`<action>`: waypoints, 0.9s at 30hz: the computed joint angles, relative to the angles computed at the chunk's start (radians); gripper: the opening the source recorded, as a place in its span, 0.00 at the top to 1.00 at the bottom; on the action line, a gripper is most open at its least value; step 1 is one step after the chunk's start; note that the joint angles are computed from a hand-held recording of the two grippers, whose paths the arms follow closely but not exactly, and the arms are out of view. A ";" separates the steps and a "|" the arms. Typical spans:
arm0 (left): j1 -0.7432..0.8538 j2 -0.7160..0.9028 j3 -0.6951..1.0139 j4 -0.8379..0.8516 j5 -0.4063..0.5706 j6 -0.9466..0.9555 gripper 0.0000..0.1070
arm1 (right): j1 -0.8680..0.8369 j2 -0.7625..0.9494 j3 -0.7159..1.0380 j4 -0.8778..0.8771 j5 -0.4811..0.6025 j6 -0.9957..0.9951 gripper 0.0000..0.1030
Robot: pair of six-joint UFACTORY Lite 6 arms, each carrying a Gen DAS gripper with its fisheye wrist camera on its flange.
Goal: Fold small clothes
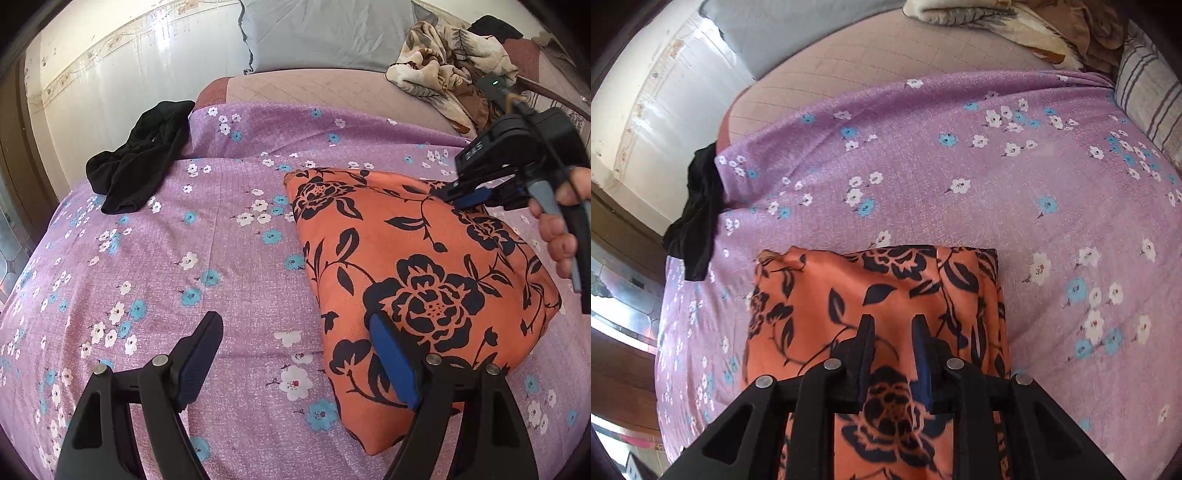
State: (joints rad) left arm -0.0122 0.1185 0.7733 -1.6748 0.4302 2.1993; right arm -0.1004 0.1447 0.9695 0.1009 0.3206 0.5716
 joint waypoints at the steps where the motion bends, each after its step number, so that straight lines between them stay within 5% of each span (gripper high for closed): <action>1: -0.001 -0.002 -0.005 -0.015 0.000 0.020 0.23 | -0.016 0.078 0.044 0.058 0.014 -0.073 0.77; 7: 0.001 0.000 0.000 -0.002 -0.001 0.002 0.23 | 0.035 0.164 0.201 -0.144 0.136 0.064 0.76; 12: 0.002 0.000 0.000 0.001 -0.002 -0.005 0.23 | 0.117 0.143 0.261 -0.142 0.083 0.037 0.76; 20: -0.002 0.005 0.002 -0.017 -0.008 0.009 0.22 | 0.190 0.528 0.638 -0.087 0.191 -0.041 0.74; 27: 0.001 0.030 0.023 0.005 -0.001 -0.019 0.20 | 0.198 0.540 0.668 -0.143 0.204 -0.029 0.73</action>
